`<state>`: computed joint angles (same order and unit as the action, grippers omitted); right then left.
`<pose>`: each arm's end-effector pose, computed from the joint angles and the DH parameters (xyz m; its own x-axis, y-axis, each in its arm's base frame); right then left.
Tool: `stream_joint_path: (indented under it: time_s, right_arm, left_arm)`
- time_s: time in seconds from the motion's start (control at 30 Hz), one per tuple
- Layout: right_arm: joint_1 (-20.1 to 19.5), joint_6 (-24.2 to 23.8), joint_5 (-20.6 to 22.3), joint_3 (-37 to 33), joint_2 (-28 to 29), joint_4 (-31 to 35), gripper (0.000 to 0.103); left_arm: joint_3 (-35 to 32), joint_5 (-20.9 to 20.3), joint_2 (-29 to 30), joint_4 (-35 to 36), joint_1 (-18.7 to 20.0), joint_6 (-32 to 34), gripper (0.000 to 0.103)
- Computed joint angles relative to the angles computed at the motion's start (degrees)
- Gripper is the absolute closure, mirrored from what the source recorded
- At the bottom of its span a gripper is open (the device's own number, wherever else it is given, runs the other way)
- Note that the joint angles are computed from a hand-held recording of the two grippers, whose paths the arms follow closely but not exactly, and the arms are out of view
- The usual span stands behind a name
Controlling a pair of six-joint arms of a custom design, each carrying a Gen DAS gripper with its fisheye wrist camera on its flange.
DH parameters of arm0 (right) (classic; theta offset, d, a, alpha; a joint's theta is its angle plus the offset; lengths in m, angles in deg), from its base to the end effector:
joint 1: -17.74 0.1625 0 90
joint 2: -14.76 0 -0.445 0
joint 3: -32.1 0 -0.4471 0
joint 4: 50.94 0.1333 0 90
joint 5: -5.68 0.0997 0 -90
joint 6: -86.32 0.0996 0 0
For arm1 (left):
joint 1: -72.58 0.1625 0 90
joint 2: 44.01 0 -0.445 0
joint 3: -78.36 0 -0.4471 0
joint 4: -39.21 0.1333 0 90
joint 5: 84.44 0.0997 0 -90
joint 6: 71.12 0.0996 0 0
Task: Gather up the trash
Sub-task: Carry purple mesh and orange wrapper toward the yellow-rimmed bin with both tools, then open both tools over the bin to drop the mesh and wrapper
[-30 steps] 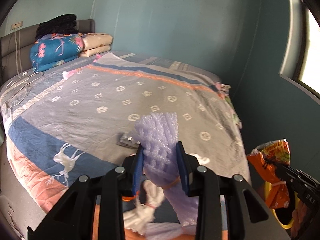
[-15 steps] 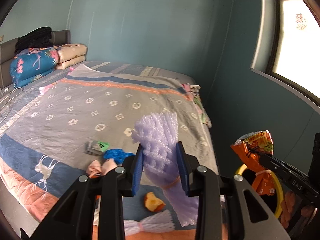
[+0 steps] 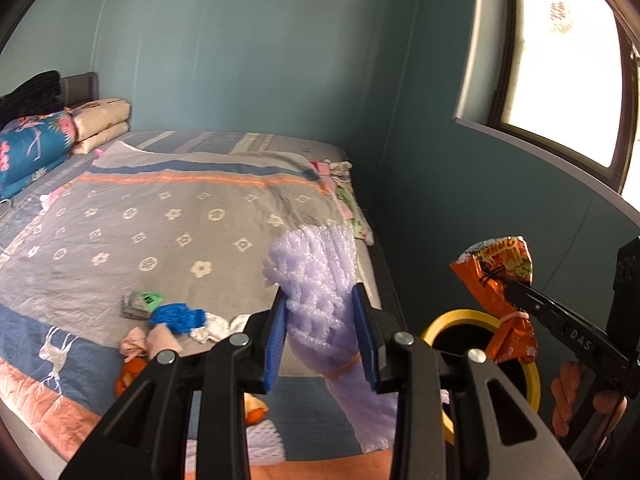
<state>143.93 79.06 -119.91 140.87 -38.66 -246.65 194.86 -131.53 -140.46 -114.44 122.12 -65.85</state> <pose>0.4419 -0.4764 0.1771 -0.8659 -0.1826 0.4656 -0.4901 0.4958 -0.7170 -0.1666 -0.5052 0.4673 -0.8151 0.1681 -0.5543 0.5471 0.5378 -0.6414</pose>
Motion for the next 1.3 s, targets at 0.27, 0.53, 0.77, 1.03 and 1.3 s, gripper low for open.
stream_joint_path:
  time_s: [0.27,0.53,0.77,1.03,1.3]
  right_arm:
    - [-1.7,0.6,-2.4,2.8,-2.5,-3.2,0.083]
    - [-4.3,1.6,-2.8,5.3,-4.8,-4.7,0.083]
    - [-6.6,2.7,-2.9,7.4,-6.1,-5.3,0.083]
    - [-8.5,4.4,-3.4,8.3,-6.5,-5.4,0.083]
    - [-9.8,6.0,-4.8,8.5,-6.1,-5.2,0.082]
  left_arm:
    - [-0.8,-3.7,3.4,0.7,-1.0,-1.2,0.072]
    - [-1.4,-7.6,7.8,1.4,-0.8,-1.0,0.072]
    - [-0.6,-10.1,10.8,2.7,0.0,-1.2,0.072]
    - [0.2,-10.5,14.2,2.0,-1.1,0.9,0.072]
    - [0.0,-11.5,16.4,3.9,-0.4,-1.0,0.070]
